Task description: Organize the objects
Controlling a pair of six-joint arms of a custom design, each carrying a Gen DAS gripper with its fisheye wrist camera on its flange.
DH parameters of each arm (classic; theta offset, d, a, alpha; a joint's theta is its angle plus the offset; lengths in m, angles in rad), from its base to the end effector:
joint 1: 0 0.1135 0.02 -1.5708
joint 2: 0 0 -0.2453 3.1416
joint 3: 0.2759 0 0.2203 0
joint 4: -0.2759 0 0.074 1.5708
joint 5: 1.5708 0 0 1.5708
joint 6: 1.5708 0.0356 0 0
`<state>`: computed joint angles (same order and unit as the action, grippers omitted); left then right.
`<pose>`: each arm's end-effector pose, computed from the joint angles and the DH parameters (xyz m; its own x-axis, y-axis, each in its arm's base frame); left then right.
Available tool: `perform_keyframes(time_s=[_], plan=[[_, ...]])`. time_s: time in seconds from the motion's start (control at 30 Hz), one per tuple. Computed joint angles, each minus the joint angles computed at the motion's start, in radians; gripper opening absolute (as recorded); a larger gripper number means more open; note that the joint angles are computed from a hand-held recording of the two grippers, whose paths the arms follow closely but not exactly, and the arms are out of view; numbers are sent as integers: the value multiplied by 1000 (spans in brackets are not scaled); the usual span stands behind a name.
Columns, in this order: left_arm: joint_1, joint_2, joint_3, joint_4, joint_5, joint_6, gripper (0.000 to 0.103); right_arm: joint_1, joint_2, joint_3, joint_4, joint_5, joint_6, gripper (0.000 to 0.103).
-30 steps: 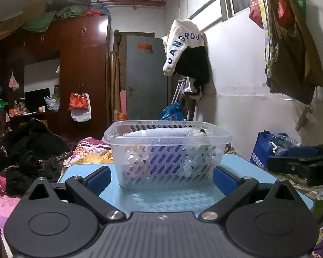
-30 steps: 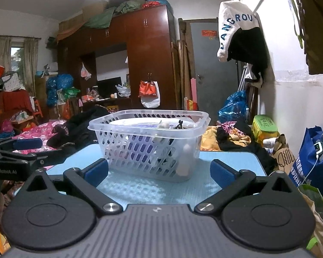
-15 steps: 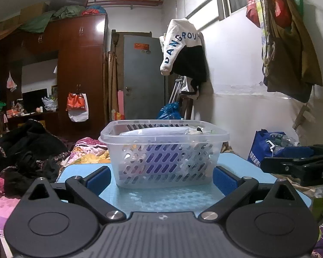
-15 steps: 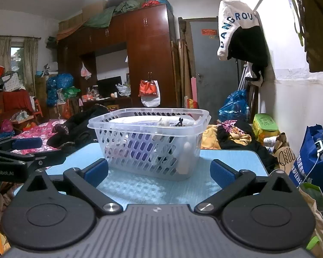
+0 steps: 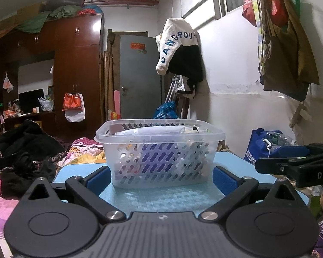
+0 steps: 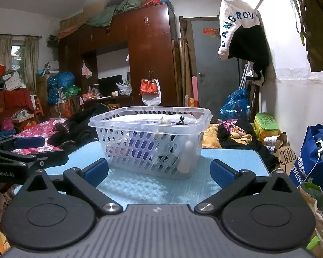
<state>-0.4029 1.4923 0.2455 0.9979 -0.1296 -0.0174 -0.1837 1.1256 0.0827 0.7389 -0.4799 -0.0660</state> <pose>0.2144 -0.0864 0.1493 -0.2313 0.0799 -0.9696 0.2696 0.9629 0.0150 0.1738 -0.0156 0.1504 -0.2758 -0.0083 -0.9612 -0.2899 0.9541 0.0750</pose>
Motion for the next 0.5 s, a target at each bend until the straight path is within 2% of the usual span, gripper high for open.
perform_keyframes(time_s=[0.5], plan=[[5, 10, -2, 12, 24, 2, 101, 2, 12, -5, 15, 2, -3, 103]])
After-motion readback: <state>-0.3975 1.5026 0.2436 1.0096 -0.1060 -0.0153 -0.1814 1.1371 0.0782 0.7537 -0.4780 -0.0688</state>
